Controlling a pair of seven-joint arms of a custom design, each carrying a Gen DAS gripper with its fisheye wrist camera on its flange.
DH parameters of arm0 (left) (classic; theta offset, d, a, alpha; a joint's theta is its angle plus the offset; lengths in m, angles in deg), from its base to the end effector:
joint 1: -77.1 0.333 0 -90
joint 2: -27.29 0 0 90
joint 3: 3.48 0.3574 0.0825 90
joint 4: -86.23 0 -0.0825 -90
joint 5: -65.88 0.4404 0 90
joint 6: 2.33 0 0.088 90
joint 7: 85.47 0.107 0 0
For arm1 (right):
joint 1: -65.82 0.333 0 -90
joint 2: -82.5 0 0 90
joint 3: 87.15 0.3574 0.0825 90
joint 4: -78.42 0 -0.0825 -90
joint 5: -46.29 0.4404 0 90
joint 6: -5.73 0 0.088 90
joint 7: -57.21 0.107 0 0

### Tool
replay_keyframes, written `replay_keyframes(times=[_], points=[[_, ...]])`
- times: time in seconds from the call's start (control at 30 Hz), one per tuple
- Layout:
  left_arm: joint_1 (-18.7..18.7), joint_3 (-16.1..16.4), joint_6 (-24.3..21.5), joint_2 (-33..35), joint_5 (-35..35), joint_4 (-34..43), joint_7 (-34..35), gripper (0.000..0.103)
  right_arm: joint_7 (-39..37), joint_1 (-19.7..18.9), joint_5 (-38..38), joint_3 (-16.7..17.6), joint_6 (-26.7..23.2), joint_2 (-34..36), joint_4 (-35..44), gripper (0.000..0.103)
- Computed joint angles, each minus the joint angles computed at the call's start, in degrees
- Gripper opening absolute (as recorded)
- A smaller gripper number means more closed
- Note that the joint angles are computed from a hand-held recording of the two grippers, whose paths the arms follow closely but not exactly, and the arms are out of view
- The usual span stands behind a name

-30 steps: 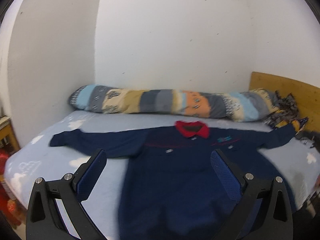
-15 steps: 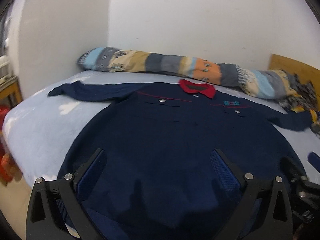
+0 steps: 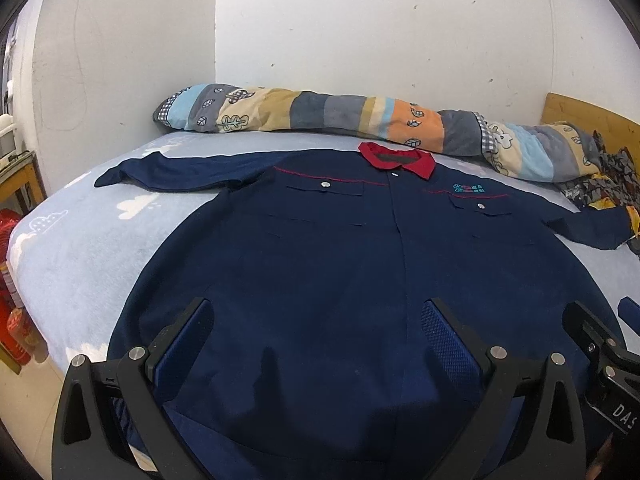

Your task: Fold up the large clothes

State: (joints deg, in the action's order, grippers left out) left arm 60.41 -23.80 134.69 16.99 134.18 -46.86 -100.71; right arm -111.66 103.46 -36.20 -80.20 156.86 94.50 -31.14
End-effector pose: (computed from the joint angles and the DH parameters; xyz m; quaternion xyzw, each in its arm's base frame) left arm 0.4398 -0.3268 0.4470 -0.7258 0.5095 -0.2768 0.3701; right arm 0.4776 0.5000 0.4384 -0.6643 0.5659 -0.3023 0.3836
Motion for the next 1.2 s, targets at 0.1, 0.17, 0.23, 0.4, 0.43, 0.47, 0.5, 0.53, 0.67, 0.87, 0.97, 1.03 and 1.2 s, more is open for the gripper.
replay_keyframes(times=[0.1, 0.17, 0.23, 0.4, 0.43, 0.47, 0.5, 0.53, 0.67, 0.87, 0.97, 1.03, 1.2], points=[[0.05, 0.03, -0.03, 0.24, 0.28, 0.01, -0.06, 0.103, -0.08, 0.15, 0.06, 0.06, -0.46, 0.13, 0.12, 0.103], [-0.03, -0.11, -0.52, 0.71, 0.44, 0.33, -0.31, 0.103, -0.36, 0.09, 0.51, 0.05, -0.30, 0.14, 0.14, 0.103], [-0.18, -0.03, -0.73, 0.93, 0.64, 0.46, -0.53, 0.103, -0.35, 0.19, 0.71, 0.02, -0.48, 0.19, 0.19, 0.103], [-0.58, 0.03, -1.43, 1.66, 0.87, 1.00, -0.95, 0.103, -0.18, 0.01, 0.37, -0.06, 0.04, -0.11, -0.32, 0.103], [-0.64, 0.19, -1.23, 1.51, 0.99, 0.80, -1.05, 0.103, -0.21, 0.00, 0.39, -0.03, 0.04, -0.12, -0.40, 0.103], [-0.71, 0.26, -1.16, 1.52, 0.99, 0.77, -1.04, 0.103, -0.33, -0.03, 0.51, -0.01, 0.03, -0.19, -0.49, 0.103], [-0.81, 0.17, -1.59, 1.74, 0.95, 0.97, -1.11, 0.103, -0.37, -0.09, 0.55, -0.01, 0.22, -0.23, -0.58, 0.103], [-0.85, 0.27, -1.46, 1.62, 1.10, 0.81, -1.17, 0.103, -0.44, -0.12, 0.64, 0.02, 0.33, -0.17, -0.54, 0.103], [-0.81, 0.48, -0.95, 1.40, 1.30, 0.54, -1.30, 0.103, -1.41, -0.06, 1.62, 0.02, 0.37, 0.20, -0.08, 0.103], [-0.79, 0.51, -0.86, 1.44, 1.57, 0.25, -1.56, 0.103, -2.05, 0.15, 2.40, -0.22, 0.52, 0.45, 0.08, 0.103], [-0.78, 0.45, -0.97, 1.48, 1.56, 0.25, -1.67, 0.103, -2.33, 0.28, 2.83, -0.30, 0.50, 0.58, 0.19, 0.103], [-0.75, 0.55, -0.62, 1.35, 1.60, 0.15, -1.55, 0.103, -2.93, 0.29, 3.39, -0.34, 0.53, 0.71, 0.35, 0.103], [-0.78, 0.46, -0.96, 1.47, 1.49, 0.32, -1.51, 0.103, -3.08, 0.53, 3.57, -0.52, 0.38, 0.69, 0.31, 0.103]])
